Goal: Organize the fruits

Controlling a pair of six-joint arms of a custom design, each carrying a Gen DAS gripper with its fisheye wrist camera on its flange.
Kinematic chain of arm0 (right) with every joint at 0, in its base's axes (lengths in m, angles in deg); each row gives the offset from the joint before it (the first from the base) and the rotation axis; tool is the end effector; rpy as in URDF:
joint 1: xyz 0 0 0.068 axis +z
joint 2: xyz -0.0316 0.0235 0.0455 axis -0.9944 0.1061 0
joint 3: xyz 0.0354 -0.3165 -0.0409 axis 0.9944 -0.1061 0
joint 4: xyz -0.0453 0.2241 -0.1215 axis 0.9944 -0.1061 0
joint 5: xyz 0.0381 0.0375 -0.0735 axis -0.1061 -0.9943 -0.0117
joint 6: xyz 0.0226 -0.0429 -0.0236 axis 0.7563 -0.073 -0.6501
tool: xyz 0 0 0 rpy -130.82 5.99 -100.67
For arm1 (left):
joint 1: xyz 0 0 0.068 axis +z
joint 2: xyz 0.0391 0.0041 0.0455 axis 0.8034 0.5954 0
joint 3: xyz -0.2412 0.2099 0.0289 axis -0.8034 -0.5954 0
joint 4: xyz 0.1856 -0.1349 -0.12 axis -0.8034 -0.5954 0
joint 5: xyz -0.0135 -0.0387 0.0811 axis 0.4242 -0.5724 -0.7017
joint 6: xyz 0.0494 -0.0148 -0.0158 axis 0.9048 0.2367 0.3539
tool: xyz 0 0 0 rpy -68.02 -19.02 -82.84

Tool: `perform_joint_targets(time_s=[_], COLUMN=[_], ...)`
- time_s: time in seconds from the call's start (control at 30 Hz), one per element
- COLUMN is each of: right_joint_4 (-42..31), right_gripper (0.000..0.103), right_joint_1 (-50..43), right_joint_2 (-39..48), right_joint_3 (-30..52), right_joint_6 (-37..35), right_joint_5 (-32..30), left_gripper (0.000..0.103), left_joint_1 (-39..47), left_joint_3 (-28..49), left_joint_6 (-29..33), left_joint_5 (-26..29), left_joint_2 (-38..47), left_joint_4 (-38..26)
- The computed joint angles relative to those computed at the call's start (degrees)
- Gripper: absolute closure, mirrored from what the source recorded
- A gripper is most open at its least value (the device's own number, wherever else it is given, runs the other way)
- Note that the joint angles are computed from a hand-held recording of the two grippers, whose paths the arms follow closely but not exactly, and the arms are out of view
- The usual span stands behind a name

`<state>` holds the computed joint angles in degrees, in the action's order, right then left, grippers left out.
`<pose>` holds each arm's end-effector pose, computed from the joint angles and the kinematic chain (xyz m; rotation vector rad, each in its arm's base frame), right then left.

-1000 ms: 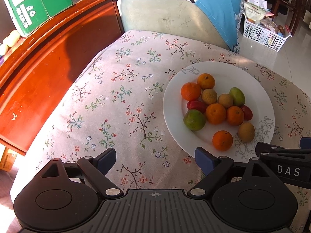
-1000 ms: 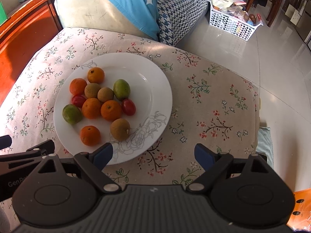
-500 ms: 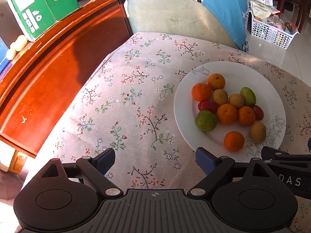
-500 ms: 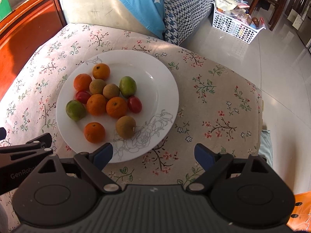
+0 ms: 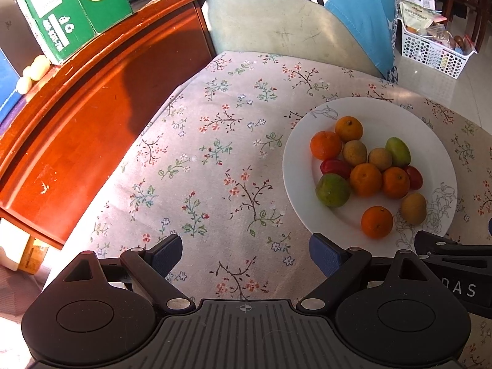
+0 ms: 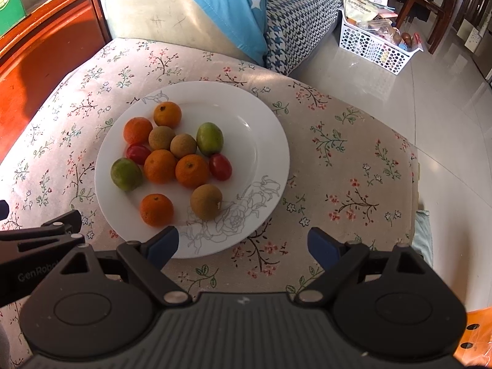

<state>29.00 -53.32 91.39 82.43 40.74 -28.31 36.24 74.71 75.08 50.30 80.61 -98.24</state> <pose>0.1967 0.1014 0.1711 0.4814 2.5888 -0.0769 0.2497 -0.0711 0.1912 0.4590 2.5377 0.1526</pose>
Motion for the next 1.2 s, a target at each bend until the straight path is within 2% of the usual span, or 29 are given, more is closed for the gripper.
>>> perform_joint_targets(time_s=[0.4, 0.67, 0.93, 1.1, 1.2], right_joint_4=[2.35, 3.46, 4.42, 7.78, 8.32], right_gripper=[0.013, 0.013, 0.013, 0.012, 0.012], right_joint_1=[7.04, 15.37, 25.82, 30.86, 33.96], right_joint_2=[0.95, 1.08, 0.96, 3.88, 7.16], right_joint_3=[-1.36, -4.56, -8.37, -9.84, -8.83], right_joint_6=[1.62, 8.93, 19.5, 22.91, 22.6], right_joint_5=[2.33, 4.73, 7.79, 8.61, 11.67], left_gripper=[0.012, 0.012, 0.012, 0.012, 0.012], left_joint_1=[3.51, 7.73, 14.49, 17.96, 19.58], left_joint_3=[-5.21, -10.12, -13.29, -14.07, -14.23], left_joint_6=[1.07, 2.38, 5.78, 7.49, 8.17], left_joint_5=[0.17, 3.27, 6.8, 8.65, 9.83], left_joint_2=[-4.35, -8.93, -13.52, -14.76, -14.8], left_joint_4=[0.94, -0.13, -1.39, -1.87, -1.78])
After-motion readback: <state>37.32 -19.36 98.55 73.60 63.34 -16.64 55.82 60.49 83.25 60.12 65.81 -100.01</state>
